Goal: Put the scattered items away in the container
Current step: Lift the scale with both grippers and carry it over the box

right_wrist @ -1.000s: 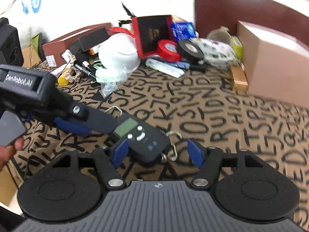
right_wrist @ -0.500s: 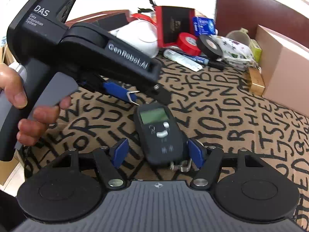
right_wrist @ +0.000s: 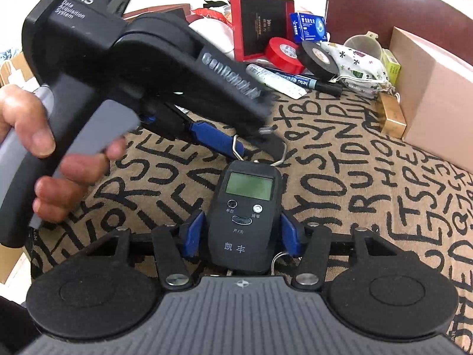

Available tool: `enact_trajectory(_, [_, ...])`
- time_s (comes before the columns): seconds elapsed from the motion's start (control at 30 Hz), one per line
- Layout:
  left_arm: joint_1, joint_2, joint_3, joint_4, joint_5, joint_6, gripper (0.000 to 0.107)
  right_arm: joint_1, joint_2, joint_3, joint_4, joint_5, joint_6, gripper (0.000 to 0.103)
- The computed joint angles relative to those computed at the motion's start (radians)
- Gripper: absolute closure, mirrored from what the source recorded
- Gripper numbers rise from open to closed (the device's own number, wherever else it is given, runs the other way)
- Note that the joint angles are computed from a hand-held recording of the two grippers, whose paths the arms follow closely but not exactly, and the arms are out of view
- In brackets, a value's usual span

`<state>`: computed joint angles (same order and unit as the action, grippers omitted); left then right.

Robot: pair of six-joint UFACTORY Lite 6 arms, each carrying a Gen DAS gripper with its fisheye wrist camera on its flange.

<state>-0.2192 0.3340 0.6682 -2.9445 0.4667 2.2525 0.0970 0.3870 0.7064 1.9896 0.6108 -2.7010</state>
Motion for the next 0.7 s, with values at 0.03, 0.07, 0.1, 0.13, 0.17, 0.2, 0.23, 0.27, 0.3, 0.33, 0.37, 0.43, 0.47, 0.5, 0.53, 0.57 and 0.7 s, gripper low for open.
enact_trajectory(0.03, [0.013,0.004,0.016,0.056,-0.021,-0.048,0.056,-0.003,0.001,-0.003,0.003,0.006,-0.008,0.043])
enact_trajectory(0.07, [0.030,0.008,0.023,0.122,-0.023,-0.110,0.056,-0.010,0.004,-0.003,-0.001,0.015,-0.008,0.043])
enact_trajectory(0.1, [0.048,0.009,0.019,0.176,-0.009,-0.171,0.058,-0.022,0.011,0.002,-0.019,0.027,0.008,0.043])
enact_trajectory(0.13, [0.066,0.007,0.011,0.228,0.012,-0.229,0.058,-0.037,0.022,0.013,-0.052,0.041,0.037,0.043])
enact_trajectory(0.17, [0.079,0.003,0.002,0.267,0.035,-0.269,0.058,-0.052,0.034,0.026,-0.087,0.056,0.069,0.044])
enact_trajectory(0.2, [0.088,-0.003,-0.012,0.285,0.064,-0.296,0.058,-0.065,0.044,0.037,-0.116,0.070,0.093,0.044])
enact_trajectory(0.23, [0.091,-0.009,-0.023,0.288,0.083,-0.309,0.058,-0.077,0.054,0.046,-0.141,0.086,0.110,0.044])
enact_trajectory(0.27, [0.090,-0.014,-0.028,0.287,0.092,-0.311,0.058,-0.089,0.063,0.055,-0.167,0.100,0.128,0.044])
enact_trajectory(0.3, [0.086,-0.019,-0.030,0.282,0.092,-0.308,0.058,-0.098,0.071,0.065,-0.191,0.110,0.150,0.044])
enact_trajectory(0.33, [0.080,-0.019,-0.026,0.275,0.084,-0.303,0.058,-0.105,0.077,0.074,-0.213,0.119,0.172,0.044])
enact_trajectory(0.37, [0.073,-0.013,-0.015,0.268,0.072,-0.299,0.058,-0.108,0.078,0.076,-0.217,0.123,0.180,0.044])
enact_trajectory(0.43, [0.064,0.019,0.020,0.271,0.045,-0.299,0.060,-0.109,0.083,0.078,-0.215,0.127,0.184,0.044])
enact_trajectory(0.47, [0.058,0.035,0.037,0.275,0.027,-0.302,0.063,-0.105,0.082,0.075,-0.206,0.125,0.176,0.044])
enact_trajectory(0.5, [0.049,0.042,0.049,0.267,0.010,-0.297,0.066,-0.100,0.079,0.070,-0.195,0.121,0.163,0.044])
enact_trajectory(0.53, [0.044,0.038,0.049,0.265,0.005,-0.294,0.078,-0.096,0.073,0.063,-0.183,0.116,0.154,0.044])
enact_trajectory(0.57, [0.040,0.028,0.044,0.270,0.008,-0.299,0.086,-0.094,0.067,0.060,-0.181,0.110,0.160,0.044])
enact_trajectory(0.7, [0.016,-0.031,0.028,0.269,0.008,-0.307,0.098,-0.115,0.050,0.079,-0.259,0.107,0.274,0.045])
